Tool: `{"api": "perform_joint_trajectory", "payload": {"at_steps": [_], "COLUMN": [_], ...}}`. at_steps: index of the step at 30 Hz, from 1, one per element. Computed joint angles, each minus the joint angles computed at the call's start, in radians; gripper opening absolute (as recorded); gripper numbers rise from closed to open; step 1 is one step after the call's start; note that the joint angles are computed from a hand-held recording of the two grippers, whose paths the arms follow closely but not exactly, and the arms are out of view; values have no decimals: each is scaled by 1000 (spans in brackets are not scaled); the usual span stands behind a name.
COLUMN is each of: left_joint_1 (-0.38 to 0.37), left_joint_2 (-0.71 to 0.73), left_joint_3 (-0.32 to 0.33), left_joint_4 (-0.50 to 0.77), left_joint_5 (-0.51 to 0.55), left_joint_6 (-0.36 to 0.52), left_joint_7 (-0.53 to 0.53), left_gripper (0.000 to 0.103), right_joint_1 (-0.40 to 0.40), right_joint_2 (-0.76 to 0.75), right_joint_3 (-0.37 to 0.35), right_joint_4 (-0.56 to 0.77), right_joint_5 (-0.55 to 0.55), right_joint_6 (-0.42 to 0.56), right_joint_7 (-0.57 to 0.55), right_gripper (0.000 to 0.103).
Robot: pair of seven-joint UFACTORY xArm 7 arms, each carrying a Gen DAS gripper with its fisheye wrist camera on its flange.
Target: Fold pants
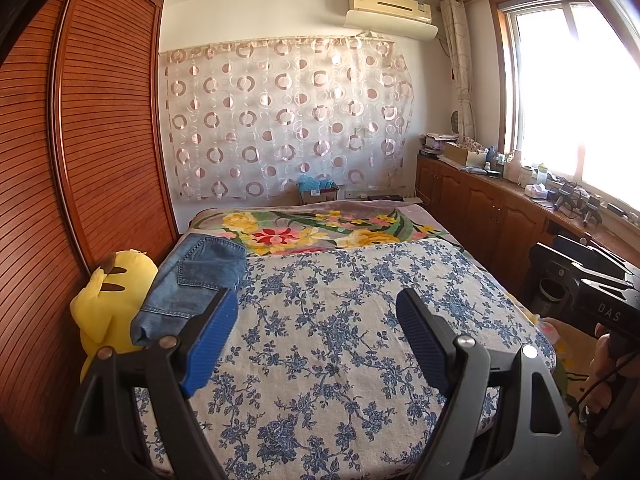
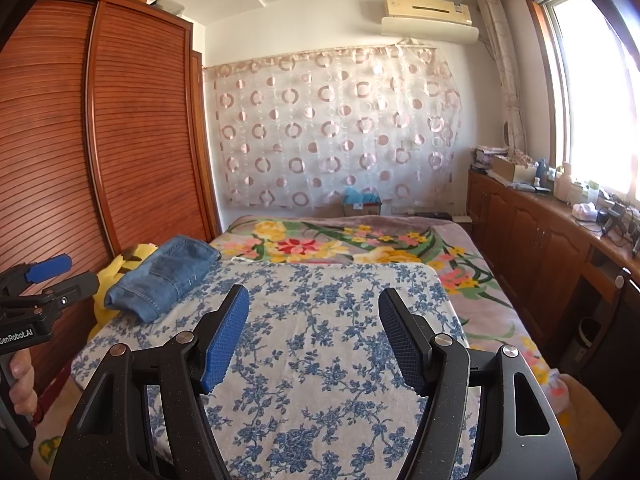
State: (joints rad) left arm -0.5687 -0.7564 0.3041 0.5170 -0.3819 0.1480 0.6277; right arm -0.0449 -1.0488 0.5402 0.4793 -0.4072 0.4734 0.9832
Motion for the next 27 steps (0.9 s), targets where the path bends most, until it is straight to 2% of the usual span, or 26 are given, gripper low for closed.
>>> {"api": "perform_joint_trajectory", "payload": {"at_steps": [27], "left_joint_1": [-8], "left_joint_2": [-2], "left_joint_3": [8], "left_joint_4": [-2], "left_joint_5": [2], "left_joint_6": [-5], "left_joint_7": [3], "left_gripper": [82], "right_joint_1": [3], "right_joint_2": [0], "right_joint_3": [0], "right_joint_4": [-3], "right_joint_5": [-3], "right_joint_6": [-2], "right_joint_7": [5], "right_gripper": [69]}}
